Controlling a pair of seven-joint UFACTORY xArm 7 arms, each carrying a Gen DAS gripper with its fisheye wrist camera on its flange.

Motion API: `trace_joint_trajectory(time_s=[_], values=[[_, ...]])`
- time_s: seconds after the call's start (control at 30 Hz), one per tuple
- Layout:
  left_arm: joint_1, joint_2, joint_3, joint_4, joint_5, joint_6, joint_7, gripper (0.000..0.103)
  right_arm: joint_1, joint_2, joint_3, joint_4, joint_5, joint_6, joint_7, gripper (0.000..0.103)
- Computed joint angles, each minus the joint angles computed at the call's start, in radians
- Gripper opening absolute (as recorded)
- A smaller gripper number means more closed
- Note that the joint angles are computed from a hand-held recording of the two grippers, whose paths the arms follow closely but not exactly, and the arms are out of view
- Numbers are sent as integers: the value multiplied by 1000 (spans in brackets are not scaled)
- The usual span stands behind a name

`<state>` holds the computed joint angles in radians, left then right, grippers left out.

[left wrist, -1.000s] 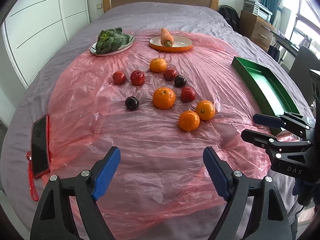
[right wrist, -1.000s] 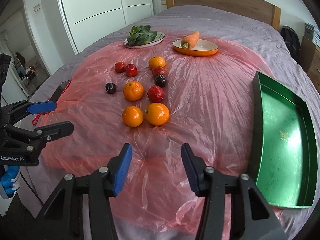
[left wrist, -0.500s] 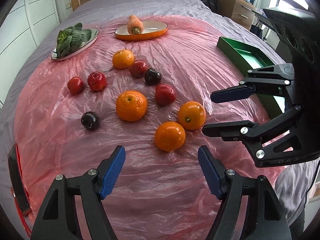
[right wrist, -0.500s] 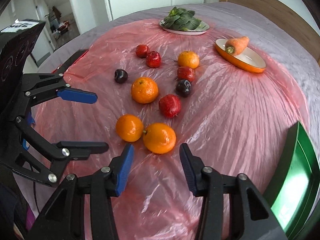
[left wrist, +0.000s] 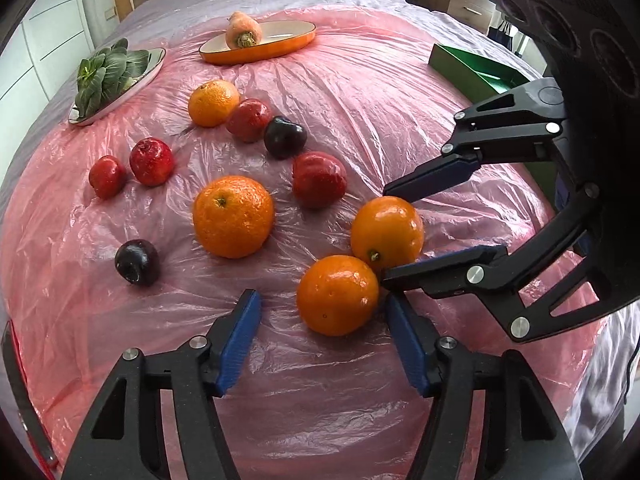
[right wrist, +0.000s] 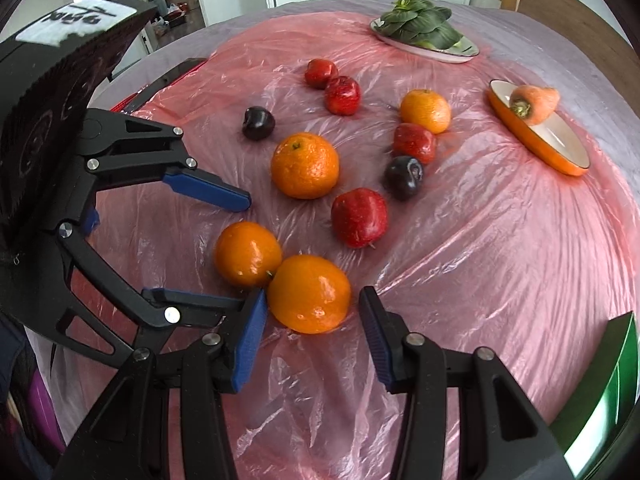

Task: Organize fruits
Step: 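Grasp an orange with the left tool while the right tool grasps another orange, then lift both oranges and carry them over the green tray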

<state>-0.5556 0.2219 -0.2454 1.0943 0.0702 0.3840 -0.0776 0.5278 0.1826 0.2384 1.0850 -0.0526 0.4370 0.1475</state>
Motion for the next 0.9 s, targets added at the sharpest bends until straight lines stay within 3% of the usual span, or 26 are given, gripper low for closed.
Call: trace_joint_trajectory(time_s=[0.1, 0.17, 0.27, 0.9], values=[[10, 13, -8, 10, -26, 0, 22, 51, -10, 17, 6, 14, 21, 8, -38, 73], [16, 17, -13, 11, -44, -4, 39, 43, -17, 26, 11, 23, 43, 12, -62, 63], [23, 19, -18, 9, -64, -10, 65, 33, -7, 35, 3, 35, 33, 17, -56, 60], [35, -47, -30, -64, -141, -93, 80, 33, -7, -64, 2, -62, 37, -67, 9, 59]])
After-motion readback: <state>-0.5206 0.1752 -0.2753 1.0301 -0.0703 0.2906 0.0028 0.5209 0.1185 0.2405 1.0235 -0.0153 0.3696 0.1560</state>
